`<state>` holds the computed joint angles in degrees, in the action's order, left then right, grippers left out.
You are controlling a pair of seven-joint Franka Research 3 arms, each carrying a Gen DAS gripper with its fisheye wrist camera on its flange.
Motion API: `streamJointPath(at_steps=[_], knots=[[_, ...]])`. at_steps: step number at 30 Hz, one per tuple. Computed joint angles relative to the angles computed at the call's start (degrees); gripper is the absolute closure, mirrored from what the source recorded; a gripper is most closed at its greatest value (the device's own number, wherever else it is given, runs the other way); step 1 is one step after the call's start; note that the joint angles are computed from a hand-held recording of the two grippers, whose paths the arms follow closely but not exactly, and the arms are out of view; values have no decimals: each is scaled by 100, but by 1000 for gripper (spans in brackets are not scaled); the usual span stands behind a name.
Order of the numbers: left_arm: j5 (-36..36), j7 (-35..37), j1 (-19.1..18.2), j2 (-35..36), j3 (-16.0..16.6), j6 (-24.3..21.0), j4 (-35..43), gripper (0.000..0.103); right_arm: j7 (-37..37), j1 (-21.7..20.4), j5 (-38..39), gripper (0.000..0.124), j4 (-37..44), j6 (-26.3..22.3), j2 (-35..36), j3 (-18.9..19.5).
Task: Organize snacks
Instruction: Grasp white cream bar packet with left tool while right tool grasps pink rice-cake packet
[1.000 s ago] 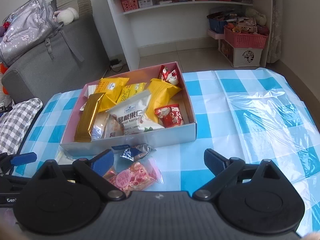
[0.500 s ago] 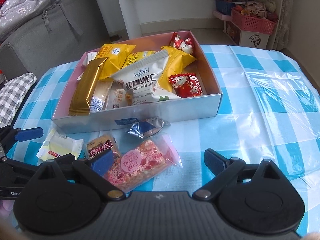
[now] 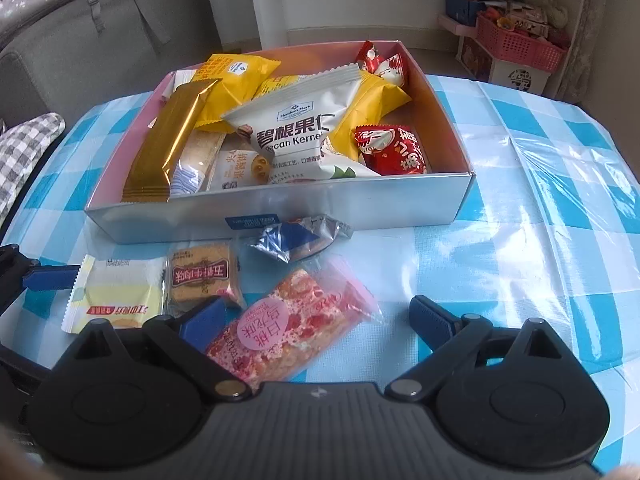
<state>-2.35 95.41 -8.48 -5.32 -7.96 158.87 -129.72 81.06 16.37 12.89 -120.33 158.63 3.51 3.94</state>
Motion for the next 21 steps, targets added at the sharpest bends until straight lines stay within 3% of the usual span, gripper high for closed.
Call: streamJointPath(at_steps=[6,8,15,21], knots=[[-953,1077,-323,-338,166,-379,-189,13,-424,-68,-189,29,-253,11,-188,-46],[-972,1328,-359,-460,159,-495,-251,13,-523,-109,-178,29,-277,2,-214,-67],[-188,871,-133,-522,100,-324,-270,11,-961,-222,471,33,-277,-247,-322,-98],[-872,1184,-257,-145,234,-9,63,11,-1032,-224,640,38,-235,-334,-310,-80]])
